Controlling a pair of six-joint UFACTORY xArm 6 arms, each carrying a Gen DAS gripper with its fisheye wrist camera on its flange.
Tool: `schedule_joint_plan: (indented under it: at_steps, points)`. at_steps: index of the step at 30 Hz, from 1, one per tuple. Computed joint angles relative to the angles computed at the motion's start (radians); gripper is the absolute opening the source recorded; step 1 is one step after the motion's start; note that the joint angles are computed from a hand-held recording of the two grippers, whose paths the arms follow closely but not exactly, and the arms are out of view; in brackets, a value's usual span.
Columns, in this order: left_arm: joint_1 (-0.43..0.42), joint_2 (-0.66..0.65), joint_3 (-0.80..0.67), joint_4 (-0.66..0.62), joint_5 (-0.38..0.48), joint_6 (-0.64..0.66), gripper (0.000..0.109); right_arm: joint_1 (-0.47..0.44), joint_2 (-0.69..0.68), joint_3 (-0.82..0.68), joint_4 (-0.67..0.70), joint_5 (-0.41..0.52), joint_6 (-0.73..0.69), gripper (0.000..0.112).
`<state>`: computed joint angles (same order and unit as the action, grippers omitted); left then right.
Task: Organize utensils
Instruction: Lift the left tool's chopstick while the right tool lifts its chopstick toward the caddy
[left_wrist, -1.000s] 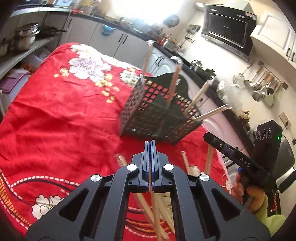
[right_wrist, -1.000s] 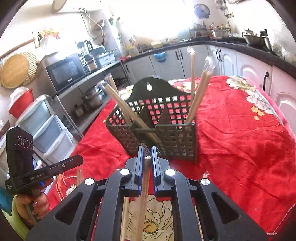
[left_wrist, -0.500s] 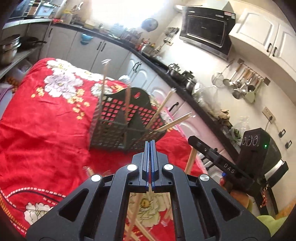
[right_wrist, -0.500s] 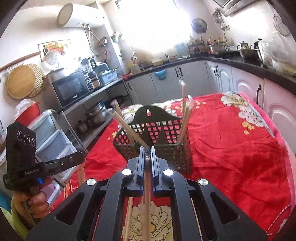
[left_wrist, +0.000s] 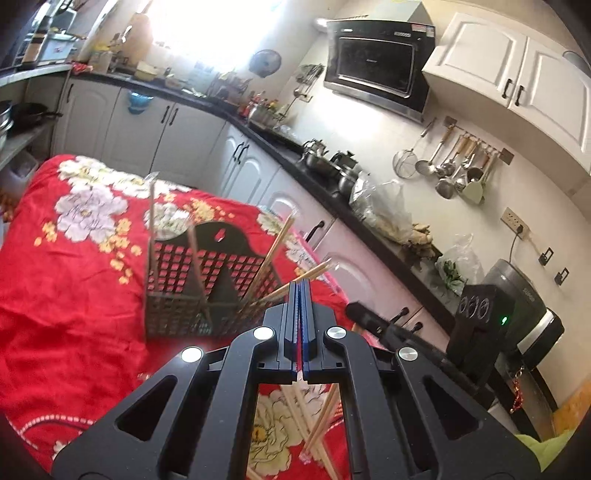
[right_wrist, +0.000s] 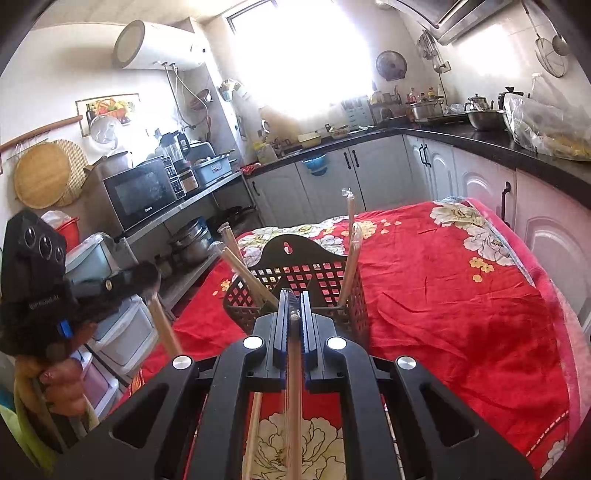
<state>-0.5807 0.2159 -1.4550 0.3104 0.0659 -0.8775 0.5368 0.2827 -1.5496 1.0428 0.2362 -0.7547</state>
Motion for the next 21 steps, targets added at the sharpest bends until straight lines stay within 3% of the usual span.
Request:
schedule_joint_plan:
  at_steps: [12, 21]
  points:
    - [-0.012, 0.088, -0.200, -0.043, 0.065, 0.136, 0.000, -0.004, 0.006, -0.035, 0.018, -0.016, -0.003, 0.006]
    - [-0.012, 0.176, -0.379, -0.028, 0.130, 0.185, 0.000, 0.003, 0.056, -0.164, 0.007, -0.040, -0.017, 0.006]
